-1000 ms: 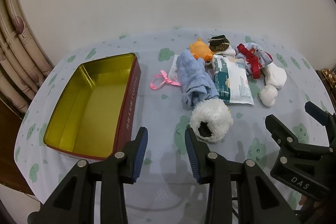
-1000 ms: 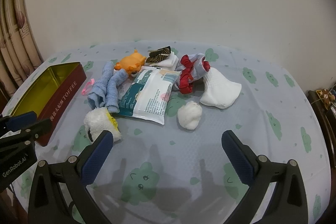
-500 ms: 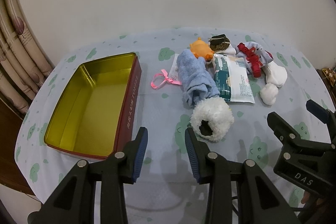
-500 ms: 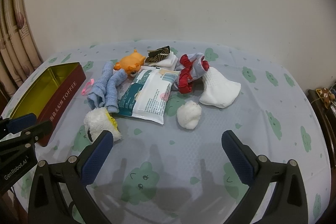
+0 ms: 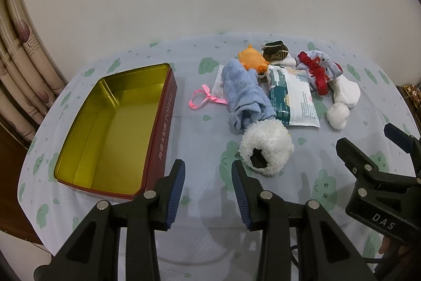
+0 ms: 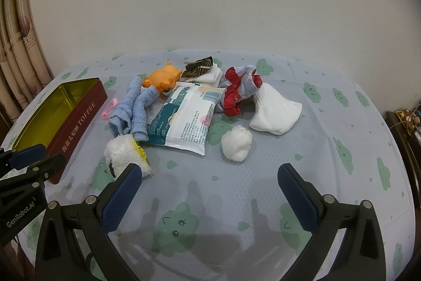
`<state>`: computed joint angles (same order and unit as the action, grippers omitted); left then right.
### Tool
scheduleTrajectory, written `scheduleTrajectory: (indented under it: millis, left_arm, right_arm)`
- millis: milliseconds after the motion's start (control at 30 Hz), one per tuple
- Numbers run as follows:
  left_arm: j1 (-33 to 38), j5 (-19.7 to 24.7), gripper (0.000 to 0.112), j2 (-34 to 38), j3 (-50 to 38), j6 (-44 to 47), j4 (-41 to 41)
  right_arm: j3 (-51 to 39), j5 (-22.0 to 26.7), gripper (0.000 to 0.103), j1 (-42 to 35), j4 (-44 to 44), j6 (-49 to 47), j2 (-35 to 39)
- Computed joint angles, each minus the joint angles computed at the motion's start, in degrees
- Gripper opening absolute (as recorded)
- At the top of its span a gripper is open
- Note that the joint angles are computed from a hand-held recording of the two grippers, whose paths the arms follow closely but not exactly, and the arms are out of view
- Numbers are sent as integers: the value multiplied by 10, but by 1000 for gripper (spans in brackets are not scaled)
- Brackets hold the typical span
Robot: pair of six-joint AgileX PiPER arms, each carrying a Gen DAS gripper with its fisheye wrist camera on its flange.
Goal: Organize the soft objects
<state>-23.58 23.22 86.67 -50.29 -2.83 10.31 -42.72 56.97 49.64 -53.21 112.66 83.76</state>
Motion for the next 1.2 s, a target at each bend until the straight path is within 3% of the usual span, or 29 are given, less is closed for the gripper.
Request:
scheduleTrajectory:
  millis: [1000, 1133, 1200]
  left_arm:
    - [8, -7, 37, 18, 0, 22, -18]
    - [20, -7, 37, 33, -8, 63, -52]
    - [24, -11, 37, 40, -11, 75, -60]
  right_arm:
    - [17, -8, 102, -5, -7, 16, -3]
    - [31, -21, 100, -26, 0, 8, -15]
    - [33, -25, 93, -36, 5, -5, -16]
